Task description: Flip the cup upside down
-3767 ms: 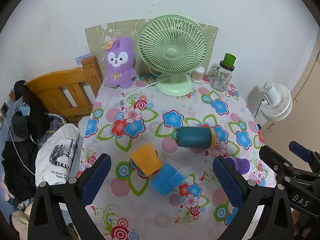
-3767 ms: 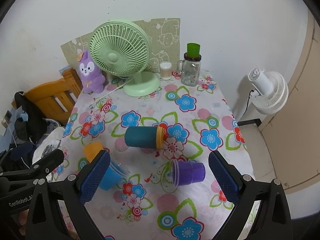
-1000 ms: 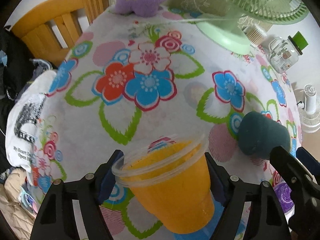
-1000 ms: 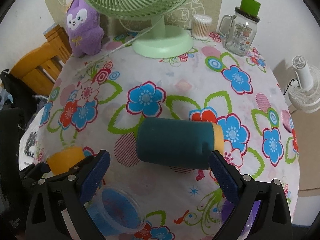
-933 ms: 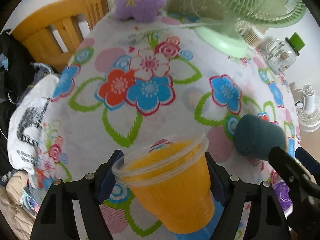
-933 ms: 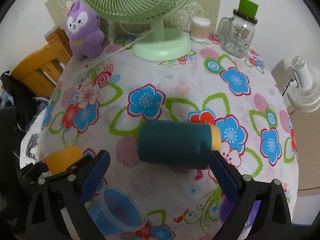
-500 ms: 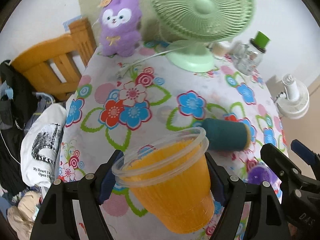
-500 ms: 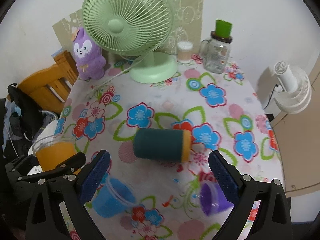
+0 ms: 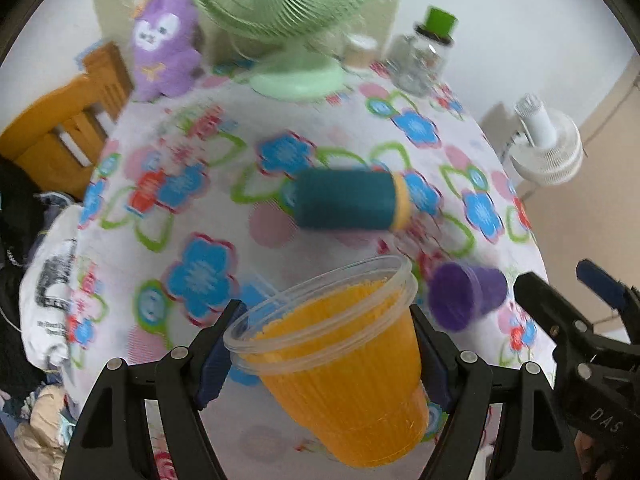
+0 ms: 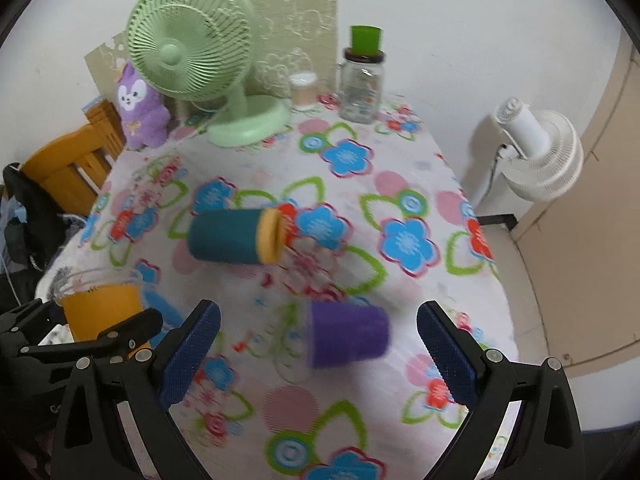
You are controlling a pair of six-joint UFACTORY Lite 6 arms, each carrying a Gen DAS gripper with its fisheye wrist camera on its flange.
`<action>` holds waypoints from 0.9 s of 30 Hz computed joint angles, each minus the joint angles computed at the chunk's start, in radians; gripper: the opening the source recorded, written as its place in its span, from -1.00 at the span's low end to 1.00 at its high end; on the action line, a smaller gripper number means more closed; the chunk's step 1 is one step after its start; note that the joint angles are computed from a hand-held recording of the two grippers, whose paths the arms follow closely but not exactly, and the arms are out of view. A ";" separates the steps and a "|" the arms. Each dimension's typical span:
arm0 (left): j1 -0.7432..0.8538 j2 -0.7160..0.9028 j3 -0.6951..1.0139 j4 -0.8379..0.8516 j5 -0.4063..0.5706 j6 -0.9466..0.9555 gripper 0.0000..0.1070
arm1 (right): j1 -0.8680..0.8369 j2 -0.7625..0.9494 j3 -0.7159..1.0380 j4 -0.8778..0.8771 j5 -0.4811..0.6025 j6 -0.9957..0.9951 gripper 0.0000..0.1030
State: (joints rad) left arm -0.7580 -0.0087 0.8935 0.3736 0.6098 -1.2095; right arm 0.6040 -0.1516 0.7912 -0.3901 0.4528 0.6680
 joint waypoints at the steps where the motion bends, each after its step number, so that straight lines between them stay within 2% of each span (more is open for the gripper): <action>1: -0.017 0.025 0.011 0.003 -0.006 -0.015 0.50 | -0.010 -0.016 -0.022 -0.002 -0.006 -0.013 0.94; 8: -0.075 0.198 0.064 -0.029 -0.109 -0.028 0.50 | -0.104 -0.054 -0.116 0.054 -0.048 -0.167 0.94; 18: -0.071 0.369 0.136 -0.026 -0.186 0.004 0.57 | -0.201 -0.010 -0.158 0.208 -0.147 -0.394 0.94; 21: -0.087 0.380 0.154 0.004 -0.170 -0.027 0.70 | -0.221 -0.002 -0.157 0.272 -0.162 -0.470 0.94; 27: -0.123 0.313 0.152 0.027 -0.094 -0.061 0.74 | -0.248 -0.029 -0.153 0.409 -0.142 -0.619 0.94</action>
State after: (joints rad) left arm -0.8811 0.3046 1.0456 0.4001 0.5156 -1.2709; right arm 0.3561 -0.1810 0.6385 0.0189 0.3110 0.0486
